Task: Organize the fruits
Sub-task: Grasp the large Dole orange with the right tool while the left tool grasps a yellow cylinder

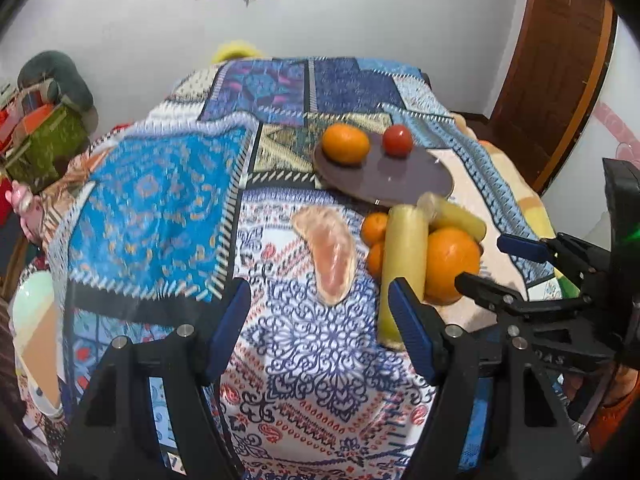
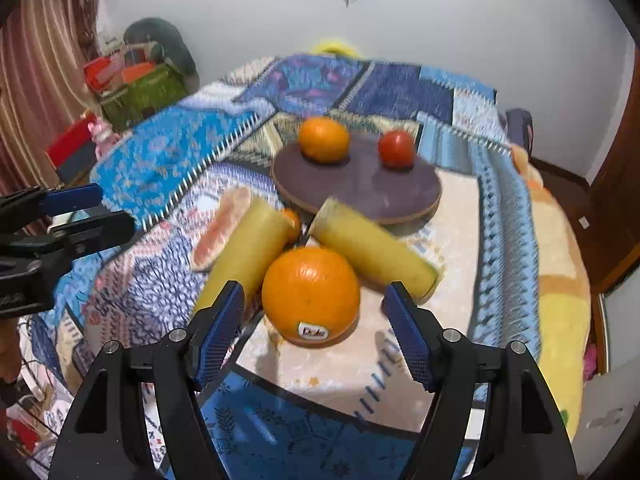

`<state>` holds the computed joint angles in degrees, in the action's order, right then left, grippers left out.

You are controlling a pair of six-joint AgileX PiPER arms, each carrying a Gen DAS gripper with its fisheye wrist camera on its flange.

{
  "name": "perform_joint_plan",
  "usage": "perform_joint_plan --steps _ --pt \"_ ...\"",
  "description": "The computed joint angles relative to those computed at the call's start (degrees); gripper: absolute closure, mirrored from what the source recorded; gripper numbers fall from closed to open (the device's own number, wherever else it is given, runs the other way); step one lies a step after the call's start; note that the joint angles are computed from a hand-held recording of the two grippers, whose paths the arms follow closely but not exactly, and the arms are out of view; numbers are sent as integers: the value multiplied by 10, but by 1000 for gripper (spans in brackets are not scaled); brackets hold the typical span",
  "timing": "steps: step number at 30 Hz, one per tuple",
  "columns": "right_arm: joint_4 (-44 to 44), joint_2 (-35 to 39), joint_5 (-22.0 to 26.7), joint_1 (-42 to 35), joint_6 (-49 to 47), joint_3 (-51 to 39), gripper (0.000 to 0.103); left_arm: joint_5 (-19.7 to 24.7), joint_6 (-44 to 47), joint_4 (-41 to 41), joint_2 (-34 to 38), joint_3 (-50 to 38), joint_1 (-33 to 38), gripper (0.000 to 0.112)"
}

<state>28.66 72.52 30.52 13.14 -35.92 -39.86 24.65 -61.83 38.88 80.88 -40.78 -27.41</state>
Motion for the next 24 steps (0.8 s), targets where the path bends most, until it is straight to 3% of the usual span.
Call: perform_joint_plan --steps 11,15,19,24 --pt "20 91 -12 5 -29 -24 33 -69 67 -67 47 5 45 41" --pt "75 100 -1 -15 -89 -22 34 -80 95 -92 63 -10 38 42" --pt "118 103 21 -36 -133 -22 36 -80 114 -109 80 -31 23 53" --pt "130 85 45 -61 -161 -13 36 -81 172 -172 104 -55 17 57"
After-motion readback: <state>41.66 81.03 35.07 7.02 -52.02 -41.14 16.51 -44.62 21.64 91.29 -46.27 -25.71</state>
